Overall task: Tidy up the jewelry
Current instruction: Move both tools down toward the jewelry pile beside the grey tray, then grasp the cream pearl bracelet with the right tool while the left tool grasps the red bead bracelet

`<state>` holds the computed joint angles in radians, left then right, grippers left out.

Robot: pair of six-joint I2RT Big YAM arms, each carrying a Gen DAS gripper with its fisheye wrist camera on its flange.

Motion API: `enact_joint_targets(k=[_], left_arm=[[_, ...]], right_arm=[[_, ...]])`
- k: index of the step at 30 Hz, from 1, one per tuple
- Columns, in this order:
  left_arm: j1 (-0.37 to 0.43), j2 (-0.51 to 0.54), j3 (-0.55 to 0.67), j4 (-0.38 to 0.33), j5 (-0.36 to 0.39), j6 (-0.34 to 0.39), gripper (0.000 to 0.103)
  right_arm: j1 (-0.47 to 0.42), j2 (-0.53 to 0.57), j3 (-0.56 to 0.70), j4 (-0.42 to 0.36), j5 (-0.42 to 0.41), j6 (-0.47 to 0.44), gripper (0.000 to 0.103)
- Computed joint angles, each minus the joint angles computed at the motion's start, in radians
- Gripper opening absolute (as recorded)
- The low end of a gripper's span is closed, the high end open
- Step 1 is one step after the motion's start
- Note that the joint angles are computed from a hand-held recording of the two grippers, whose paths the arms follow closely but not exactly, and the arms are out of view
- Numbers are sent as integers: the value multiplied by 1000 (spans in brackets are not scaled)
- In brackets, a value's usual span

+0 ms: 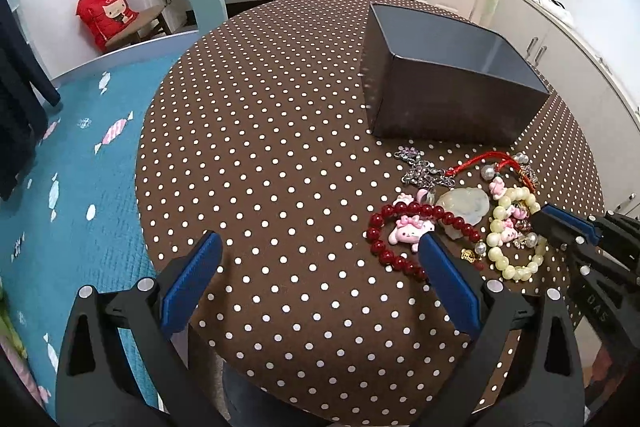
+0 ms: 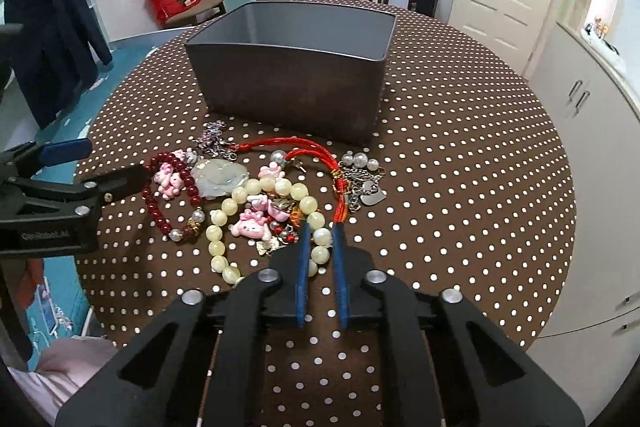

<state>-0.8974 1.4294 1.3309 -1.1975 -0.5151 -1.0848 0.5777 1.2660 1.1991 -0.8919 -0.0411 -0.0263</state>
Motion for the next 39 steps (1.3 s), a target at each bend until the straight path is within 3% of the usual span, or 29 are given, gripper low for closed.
enact_joint_targets(k=[3,7,16,28,32,34,36,38,39], left_arm=[[-5,-3,-3,2,-4,1,96],[7,-15,-21,22,20,18,77],[19,-25,-40,56,66,50,71],[56,-43,-47,137,194,147,32],[68,-21,-21,117,205,149,33],[71,-5,-2,107,213,152,46],[69,32,42,69,204,179,48],[56,76,86,5,152,192,36],[53,87,97,-9,132,198,21]], right_arm=[[-8,-6,4,-1,-17,7,9],[-19,-23,15,4,-46,24,9],[-26,-71,46,49,-66,24,8],[-47,-119,15,95,-3,48,9],[-51,-112,11,97,-15,56,9],[-53,-112,9,99,-26,56,8],[-58,-112,7,100,-38,56,9],[-61,-113,2,106,-46,55,9],[-65,-113,1,106,-53,55,8]])
